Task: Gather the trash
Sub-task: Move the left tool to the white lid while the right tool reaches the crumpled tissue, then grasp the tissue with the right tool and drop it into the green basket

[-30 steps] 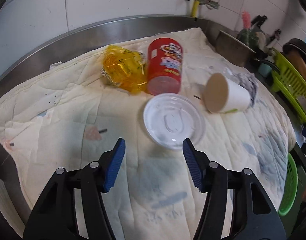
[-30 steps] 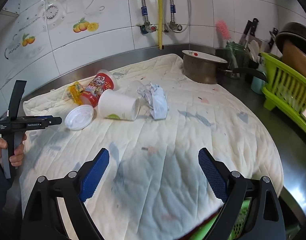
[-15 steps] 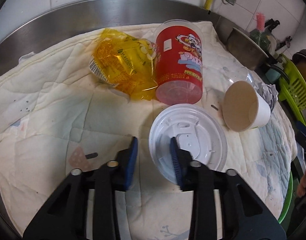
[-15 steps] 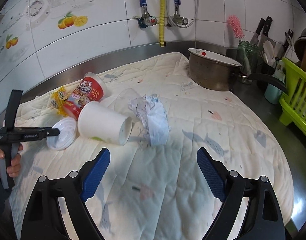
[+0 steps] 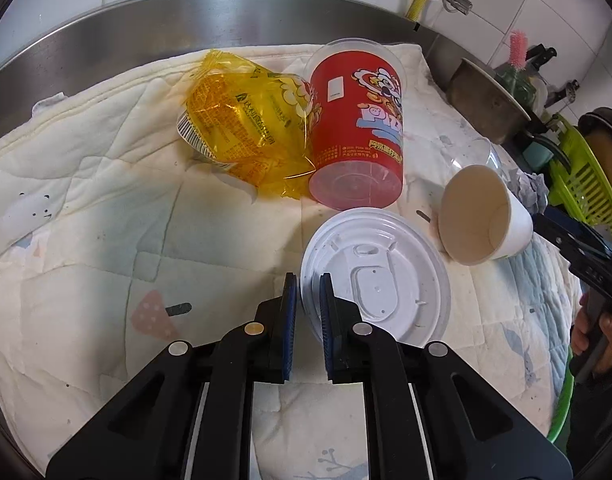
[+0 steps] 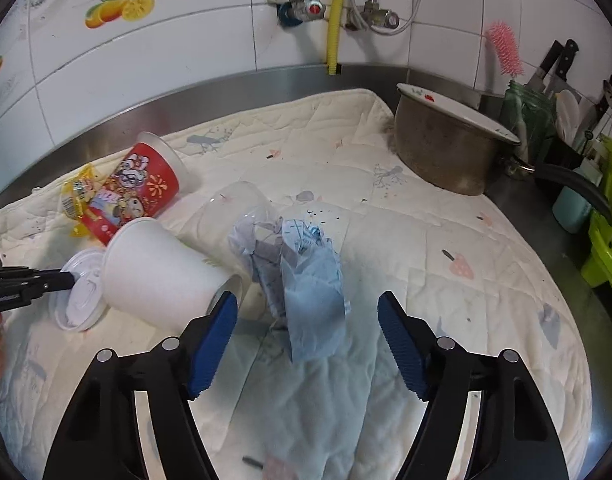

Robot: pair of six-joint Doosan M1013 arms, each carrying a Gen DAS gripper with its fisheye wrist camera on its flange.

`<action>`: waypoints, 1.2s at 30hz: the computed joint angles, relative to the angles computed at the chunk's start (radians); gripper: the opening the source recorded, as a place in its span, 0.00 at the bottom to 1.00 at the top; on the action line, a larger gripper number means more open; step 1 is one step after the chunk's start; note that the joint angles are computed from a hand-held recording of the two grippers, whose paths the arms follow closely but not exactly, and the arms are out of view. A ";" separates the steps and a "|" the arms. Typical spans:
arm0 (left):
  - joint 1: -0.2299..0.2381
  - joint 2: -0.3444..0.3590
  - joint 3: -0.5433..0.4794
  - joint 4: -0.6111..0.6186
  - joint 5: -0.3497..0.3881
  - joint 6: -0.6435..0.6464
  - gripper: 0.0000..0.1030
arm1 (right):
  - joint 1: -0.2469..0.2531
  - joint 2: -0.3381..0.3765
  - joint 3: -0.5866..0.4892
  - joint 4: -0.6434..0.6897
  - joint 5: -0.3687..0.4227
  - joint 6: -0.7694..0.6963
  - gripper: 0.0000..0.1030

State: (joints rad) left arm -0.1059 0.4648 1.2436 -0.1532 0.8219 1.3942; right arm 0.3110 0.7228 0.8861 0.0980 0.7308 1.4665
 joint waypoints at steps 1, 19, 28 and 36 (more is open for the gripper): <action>0.000 0.002 -0.002 -0.003 0.001 -0.002 0.11 | 0.000 0.008 -0.010 -0.003 0.005 0.003 0.65; -0.001 -0.048 0.059 -0.064 -0.041 0.039 0.05 | -0.006 -0.057 0.091 0.049 -0.060 0.005 0.31; -0.017 -0.113 0.128 -0.121 -0.070 0.108 0.04 | -0.010 -0.195 0.288 0.064 -0.162 0.001 0.31; -0.030 -0.157 0.174 -0.178 -0.091 0.160 0.04 | -0.007 -0.305 0.447 0.015 -0.212 0.032 0.31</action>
